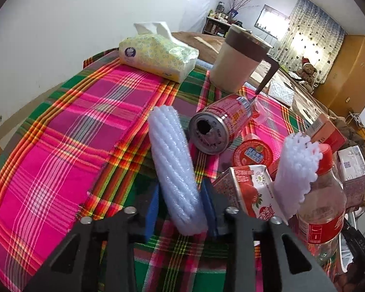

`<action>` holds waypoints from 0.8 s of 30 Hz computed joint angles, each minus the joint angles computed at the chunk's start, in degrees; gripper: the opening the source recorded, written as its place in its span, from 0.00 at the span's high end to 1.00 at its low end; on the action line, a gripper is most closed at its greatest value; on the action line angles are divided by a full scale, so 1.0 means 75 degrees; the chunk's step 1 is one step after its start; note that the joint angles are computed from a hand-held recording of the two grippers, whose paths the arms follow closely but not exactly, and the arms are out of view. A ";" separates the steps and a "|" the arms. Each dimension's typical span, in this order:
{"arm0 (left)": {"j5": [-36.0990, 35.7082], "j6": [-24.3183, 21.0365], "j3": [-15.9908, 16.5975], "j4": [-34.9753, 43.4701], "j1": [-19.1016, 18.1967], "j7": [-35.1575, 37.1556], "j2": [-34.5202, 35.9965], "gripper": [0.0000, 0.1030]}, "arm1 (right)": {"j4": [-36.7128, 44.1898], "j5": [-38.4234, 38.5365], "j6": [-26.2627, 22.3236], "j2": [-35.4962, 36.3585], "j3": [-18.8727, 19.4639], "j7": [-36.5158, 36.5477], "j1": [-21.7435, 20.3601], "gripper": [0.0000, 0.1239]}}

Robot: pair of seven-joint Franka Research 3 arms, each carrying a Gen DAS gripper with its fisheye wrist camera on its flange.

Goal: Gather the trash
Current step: 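Carry foam net and paper bag to the white bin and release both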

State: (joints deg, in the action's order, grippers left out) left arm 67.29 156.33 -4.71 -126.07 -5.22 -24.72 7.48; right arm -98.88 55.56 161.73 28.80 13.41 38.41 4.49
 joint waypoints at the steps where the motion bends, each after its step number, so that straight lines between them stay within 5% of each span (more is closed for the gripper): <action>1: 0.0044 0.0000 0.0002 0.0008 -0.0008 -0.0014 -0.0003 0.68 | -0.0037 0.0048 0.0075 -0.0028 0.0053 -0.0144 -0.0021 0.81; 5: 0.0232 0.0033 -0.0006 -0.0047 -0.0019 -0.0073 -0.0105 0.70 | -0.0179 0.0794 0.0466 -0.0164 0.0451 -0.1179 -0.0273 0.84; 16: 0.0681 -0.0803 -0.0383 -0.0220 -0.0152 -0.0084 -0.0688 0.70 | -0.0230 0.2431 0.0658 -0.0427 0.0467 -0.3012 -0.0248 0.86; 24: 0.1004 -0.0980 -0.0644 -0.0208 -0.0277 -0.0141 -0.1012 0.70 | -0.0288 0.3837 0.0589 -0.0809 0.0069 -0.4274 -0.0009 0.86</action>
State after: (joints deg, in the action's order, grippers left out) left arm 74.82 148.98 -9.54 -127.63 -7.30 -25.78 -0.11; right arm -101.04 84.34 166.15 22.73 13.92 6.35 4.42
